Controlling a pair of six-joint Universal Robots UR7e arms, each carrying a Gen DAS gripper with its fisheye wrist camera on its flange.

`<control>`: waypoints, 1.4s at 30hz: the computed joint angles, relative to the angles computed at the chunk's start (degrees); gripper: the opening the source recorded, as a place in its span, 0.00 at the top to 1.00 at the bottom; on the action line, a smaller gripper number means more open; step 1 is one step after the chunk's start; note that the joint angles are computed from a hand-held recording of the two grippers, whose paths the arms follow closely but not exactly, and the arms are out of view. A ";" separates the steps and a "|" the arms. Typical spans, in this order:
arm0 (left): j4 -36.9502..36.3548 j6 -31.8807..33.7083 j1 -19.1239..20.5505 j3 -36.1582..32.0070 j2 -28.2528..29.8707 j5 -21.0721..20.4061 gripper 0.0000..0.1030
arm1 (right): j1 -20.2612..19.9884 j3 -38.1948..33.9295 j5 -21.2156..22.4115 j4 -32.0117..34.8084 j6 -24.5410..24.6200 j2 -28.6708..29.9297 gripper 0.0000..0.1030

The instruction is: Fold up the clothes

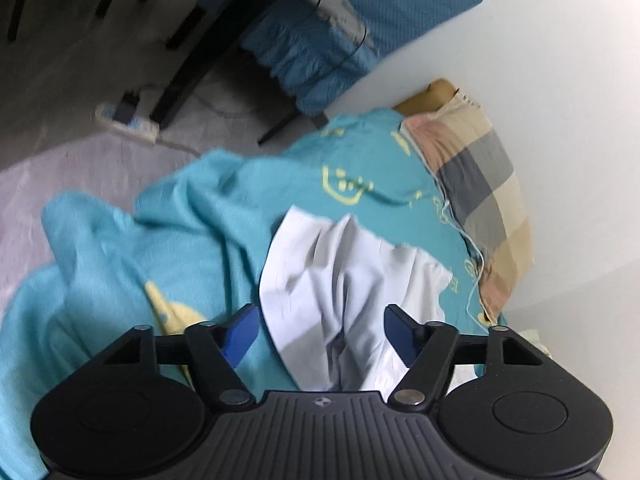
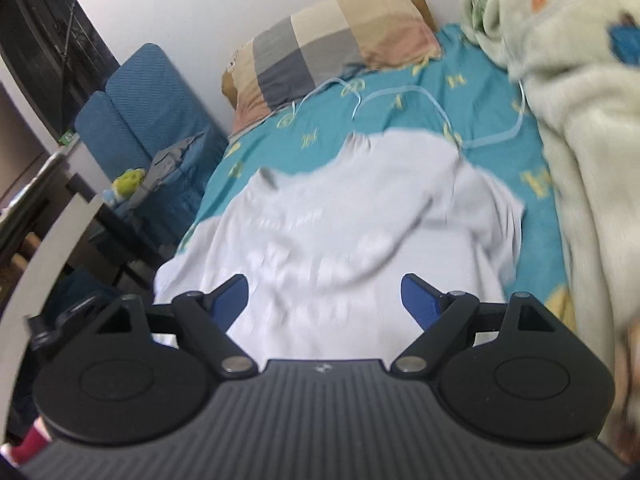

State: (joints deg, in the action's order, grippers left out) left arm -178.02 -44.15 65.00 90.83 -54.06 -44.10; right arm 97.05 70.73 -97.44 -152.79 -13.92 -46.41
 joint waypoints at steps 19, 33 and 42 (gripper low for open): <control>-7.41 10.77 3.02 -5.39 0.79 8.51 0.97 | -1.85 -3.59 -1.93 0.60 3.35 5.20 0.55; -0.81 51.03 -3.84 -28.86 12.77 15.89 0.97 | -1.41 -3.90 -2.47 -3.62 2.78 4.29 0.55; 24.85 61.76 -8.62 -61.81 36.00 7.59 0.97 | -2.99 -3.35 -0.36 -4.09 3.24 2.27 0.54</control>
